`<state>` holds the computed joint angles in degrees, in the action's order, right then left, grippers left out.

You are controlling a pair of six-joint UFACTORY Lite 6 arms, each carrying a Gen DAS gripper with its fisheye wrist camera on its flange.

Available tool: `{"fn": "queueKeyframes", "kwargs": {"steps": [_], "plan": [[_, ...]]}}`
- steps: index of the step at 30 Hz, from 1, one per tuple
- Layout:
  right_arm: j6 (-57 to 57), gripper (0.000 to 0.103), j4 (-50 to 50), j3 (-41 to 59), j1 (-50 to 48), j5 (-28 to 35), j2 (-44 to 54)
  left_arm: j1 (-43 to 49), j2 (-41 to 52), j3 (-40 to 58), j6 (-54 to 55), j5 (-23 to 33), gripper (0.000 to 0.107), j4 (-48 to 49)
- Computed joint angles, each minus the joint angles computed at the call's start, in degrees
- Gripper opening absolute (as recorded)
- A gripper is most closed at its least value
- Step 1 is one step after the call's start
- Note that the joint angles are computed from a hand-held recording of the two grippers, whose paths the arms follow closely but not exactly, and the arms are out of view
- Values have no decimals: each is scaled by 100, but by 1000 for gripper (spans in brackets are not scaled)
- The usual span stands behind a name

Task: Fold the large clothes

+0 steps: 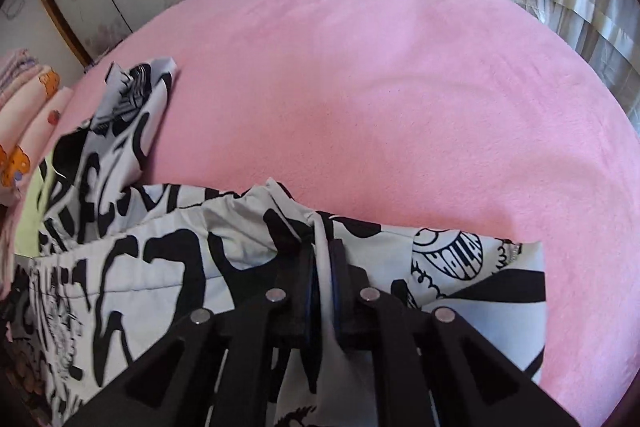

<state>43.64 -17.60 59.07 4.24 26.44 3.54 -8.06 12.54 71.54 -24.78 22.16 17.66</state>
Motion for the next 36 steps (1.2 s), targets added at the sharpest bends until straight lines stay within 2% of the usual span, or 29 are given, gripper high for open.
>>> {"fn": "queueKeyframes", "kwargs": {"steps": [1, 3, 4, 5, 7, 10, 12, 15, 18, 19, 22, 25, 27, 29, 32, 33, 34, 36], "plan": [[187, 11, -234, 26, 82, 61, 27, 44, -66, -104, 23, -109, 20, -54], [370, 16, -520, 79, 242, 249, 10, -3, -143, -163, -650, -32, 38, 549], [398, 20, -621, 126, 323, 406, -10, 0, -217, -164, -878, 110, 52, 788], [309, 22, -620, 187, 388, 606, -48, 14, -248, -145, -866, 197, 59, 787], [-366, 31, -50, 197, 341, 876, -360, 187, -418, -105, -123, 407, 60, 68], [-1310, 34, 808, -40, 87, 1004, -1227, 580, -1107, -364, 979, 673, 60, -1025], [-1487, 35, 1026, -330, -10, 1133, -2051, 703, -1644, -667, 1157, 797, 60, -1172], [-1070, 35, 810, -818, 307, 1393, -3057, 796, -2754, -1431, 1486, 1017, 60, -1439], [471, 35, -274, -1069, 1783, 1804, -3226, 569, -3599, -2098, 1390, 1252, 60, -1581], [1071, 35, -651, -1092, 2382, 1835, -3116, 312, -3971, -2449, 1050, 1264, 60, -1374], [2723, 35, -1819, -978, 4174, 2055, -2406, -684, -4503, -3173, -699, 1313, 60, 131], [3161, 35, -2296, -785, 4738, 2056, -1528, -1142, -4390, -3657, -1866, 1309, 60, 1293], [3230, 34, -2569, -899, 4688, 2035, -1262, -1049, -4288, -3847, -2021, 1197, 60, 1583], [3374, 34, -2913, -1261, 4432, 2264, -1410, -835, -4248, -4037, -2041, 1051, 60, 1878], [2868, 28, -2832, -2352, 3144, 1982, -2702, -353, -4423, -4318, -1571, 679, 60, 1861], [2527, 8, -2703, -2628, 2690, 1822, -3114, -230, -4456, -4391, -1506, 612, 60, 1922], [2108, 0, -2505, -2866, 2252, 1625, -3495, -121, -4487, -4453, -1391, 531, 60, 1913], [1025, 0, -1872, -3170, 1335, 1258, -4100, 54, -4517, -4544, -1152, 363, 60, 1818]]}}
